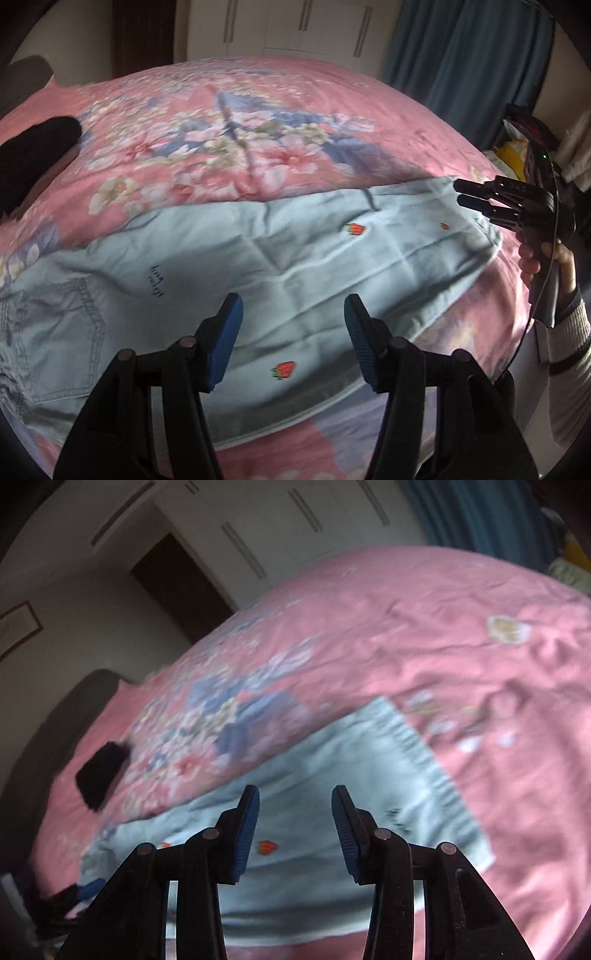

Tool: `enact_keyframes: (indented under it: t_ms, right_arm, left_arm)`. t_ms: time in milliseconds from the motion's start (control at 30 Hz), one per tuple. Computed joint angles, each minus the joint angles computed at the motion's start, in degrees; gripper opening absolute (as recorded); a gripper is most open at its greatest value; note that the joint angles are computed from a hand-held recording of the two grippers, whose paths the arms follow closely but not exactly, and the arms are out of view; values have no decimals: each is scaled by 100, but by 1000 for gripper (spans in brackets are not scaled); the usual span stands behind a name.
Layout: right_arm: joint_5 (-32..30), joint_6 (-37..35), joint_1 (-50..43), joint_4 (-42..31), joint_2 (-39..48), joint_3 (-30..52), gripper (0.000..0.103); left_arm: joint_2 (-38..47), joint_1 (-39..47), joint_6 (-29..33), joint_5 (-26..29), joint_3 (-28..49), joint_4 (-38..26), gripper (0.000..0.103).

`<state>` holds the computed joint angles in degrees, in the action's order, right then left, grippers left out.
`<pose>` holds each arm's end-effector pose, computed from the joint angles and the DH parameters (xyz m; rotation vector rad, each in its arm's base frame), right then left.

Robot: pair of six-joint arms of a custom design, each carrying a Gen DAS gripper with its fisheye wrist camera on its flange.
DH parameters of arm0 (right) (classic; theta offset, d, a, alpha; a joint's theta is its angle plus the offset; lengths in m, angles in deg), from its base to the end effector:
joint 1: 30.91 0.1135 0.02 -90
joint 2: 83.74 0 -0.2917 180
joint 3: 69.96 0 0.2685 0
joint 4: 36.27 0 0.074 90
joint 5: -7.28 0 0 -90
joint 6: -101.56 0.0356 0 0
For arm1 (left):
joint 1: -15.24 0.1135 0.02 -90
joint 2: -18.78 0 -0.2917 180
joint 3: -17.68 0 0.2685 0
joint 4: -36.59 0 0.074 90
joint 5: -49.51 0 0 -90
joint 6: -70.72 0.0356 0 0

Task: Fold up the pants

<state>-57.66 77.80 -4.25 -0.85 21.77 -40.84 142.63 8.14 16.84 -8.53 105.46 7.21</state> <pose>0.2225 0.0948 0.0640 0.9651 2.0164 0.3946 0.4371 -0.0734 0.1029 1.0816 2.3010 -0.5652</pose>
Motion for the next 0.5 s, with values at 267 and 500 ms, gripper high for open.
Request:
enact_keyframes:
  t_ms: [267,500]
  right_arm:
    - [-130,622,-1050,-927,461,156,14]
    - [1042,1352,73,-2945,-983,201,36]
  left_arm:
    - [1037,847,-434,-355,1061,-377,42]
    - [911,1083,-461,-118,1079,-528,46]
